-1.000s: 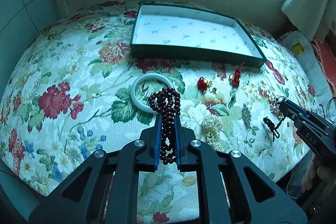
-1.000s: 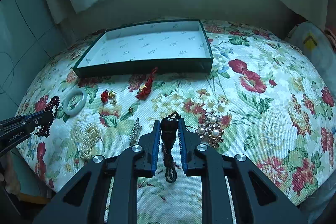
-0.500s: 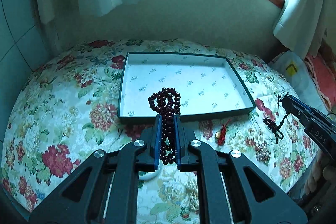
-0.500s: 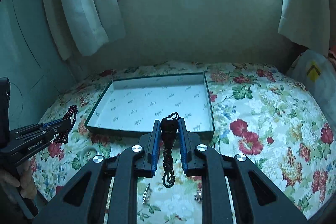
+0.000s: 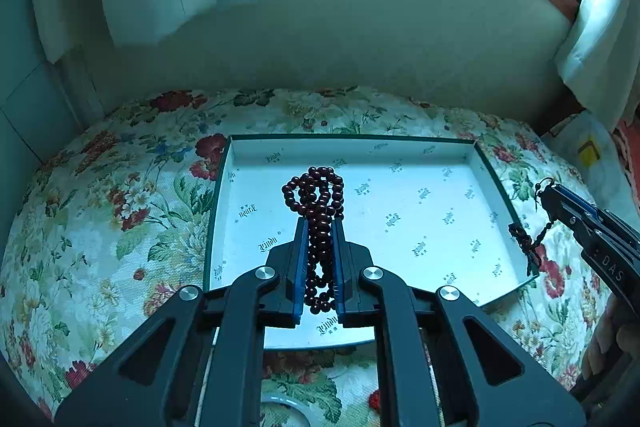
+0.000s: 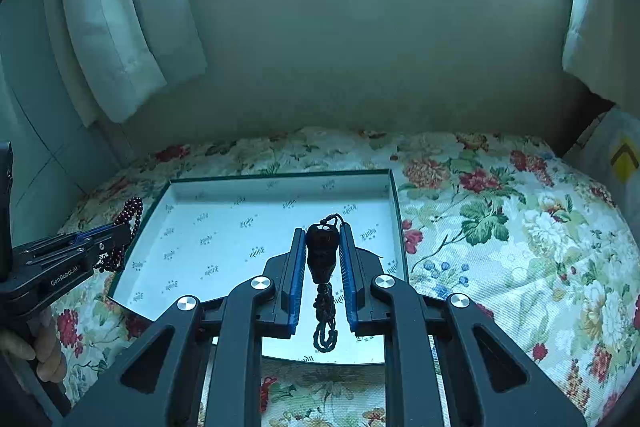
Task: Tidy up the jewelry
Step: 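Carry the mala and pendant into the white box and open both tools, then grasp the pearl strand with the left tool while the right tool grasps the rhinestone brooch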
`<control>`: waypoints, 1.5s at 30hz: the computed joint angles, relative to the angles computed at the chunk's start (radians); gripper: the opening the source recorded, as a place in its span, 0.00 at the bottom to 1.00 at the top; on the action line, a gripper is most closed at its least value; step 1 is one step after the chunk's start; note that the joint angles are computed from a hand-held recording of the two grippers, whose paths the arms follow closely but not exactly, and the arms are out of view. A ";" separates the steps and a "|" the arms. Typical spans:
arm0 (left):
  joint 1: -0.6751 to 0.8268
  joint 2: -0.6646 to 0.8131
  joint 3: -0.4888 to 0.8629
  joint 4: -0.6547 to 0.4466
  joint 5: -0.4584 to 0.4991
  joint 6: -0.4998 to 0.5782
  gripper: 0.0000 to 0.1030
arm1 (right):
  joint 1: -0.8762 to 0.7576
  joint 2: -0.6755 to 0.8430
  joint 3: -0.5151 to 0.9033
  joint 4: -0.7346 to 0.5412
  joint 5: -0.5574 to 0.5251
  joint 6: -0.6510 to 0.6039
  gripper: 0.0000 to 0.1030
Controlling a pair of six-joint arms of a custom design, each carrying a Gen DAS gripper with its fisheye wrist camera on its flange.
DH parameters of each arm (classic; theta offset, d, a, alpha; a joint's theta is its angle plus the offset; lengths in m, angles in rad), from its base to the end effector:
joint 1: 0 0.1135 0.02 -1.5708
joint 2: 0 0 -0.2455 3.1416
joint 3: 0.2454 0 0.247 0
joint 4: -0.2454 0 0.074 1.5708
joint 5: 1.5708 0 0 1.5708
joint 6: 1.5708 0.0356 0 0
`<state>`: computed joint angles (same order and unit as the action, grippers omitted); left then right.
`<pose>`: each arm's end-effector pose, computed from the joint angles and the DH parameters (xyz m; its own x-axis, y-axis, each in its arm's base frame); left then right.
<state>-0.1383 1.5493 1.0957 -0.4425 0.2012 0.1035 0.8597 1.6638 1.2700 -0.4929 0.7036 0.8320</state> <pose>0.3203 -0.0518 0.2229 -0.7426 0.2056 -0.6374 0.3373 0.9370 -0.0907 0.2465 0.2509 0.2430 -0.5704 0.2015 -0.7962 0.1646 0.9778 0.1296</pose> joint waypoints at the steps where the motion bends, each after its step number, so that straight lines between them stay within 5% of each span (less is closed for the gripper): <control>1: -0.006 0.034 0.004 0.013 -0.011 -0.003 0.11 | -0.016 0.019 -0.003 0.009 -0.028 -0.001 0.17; 13: -0.016 0.229 0.007 0.103 -0.065 0.000 0.12 | -0.101 0.165 -0.022 0.057 -0.173 0.010 0.17; 21: -0.016 0.239 -0.010 0.133 -0.091 0.000 0.34 | -0.106 0.171 -0.041 0.077 -0.178 0.013 0.19; 23: -0.017 0.237 -0.016 0.137 -0.098 0.002 0.46 | -0.108 0.167 -0.046 0.081 -0.181 0.013 0.20; 24: -0.016 0.235 -0.019 0.139 -0.098 0.003 0.47 | -0.110 0.164 -0.049 0.084 -0.184 0.013 0.23; 26: -0.016 0.229 -0.024 0.136 -0.102 0.005 0.52 | -0.105 0.155 -0.061 0.093 -0.171 0.022 0.45; 32: -0.007 0.145 -0.059 0.107 -0.078 0.006 0.66 | -0.062 0.099 -0.081 0.082 -0.124 0.045 0.46; 45: 0.039 -0.186 -0.257 -0.045 -0.032 0.007 0.67 | 0.160 0.007 -0.109 -0.092 -0.015 0.249 0.46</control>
<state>-0.0996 1.3628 0.8385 -0.4874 0.1695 0.1108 1.0200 1.6708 1.1612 -0.5850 0.6887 1.0811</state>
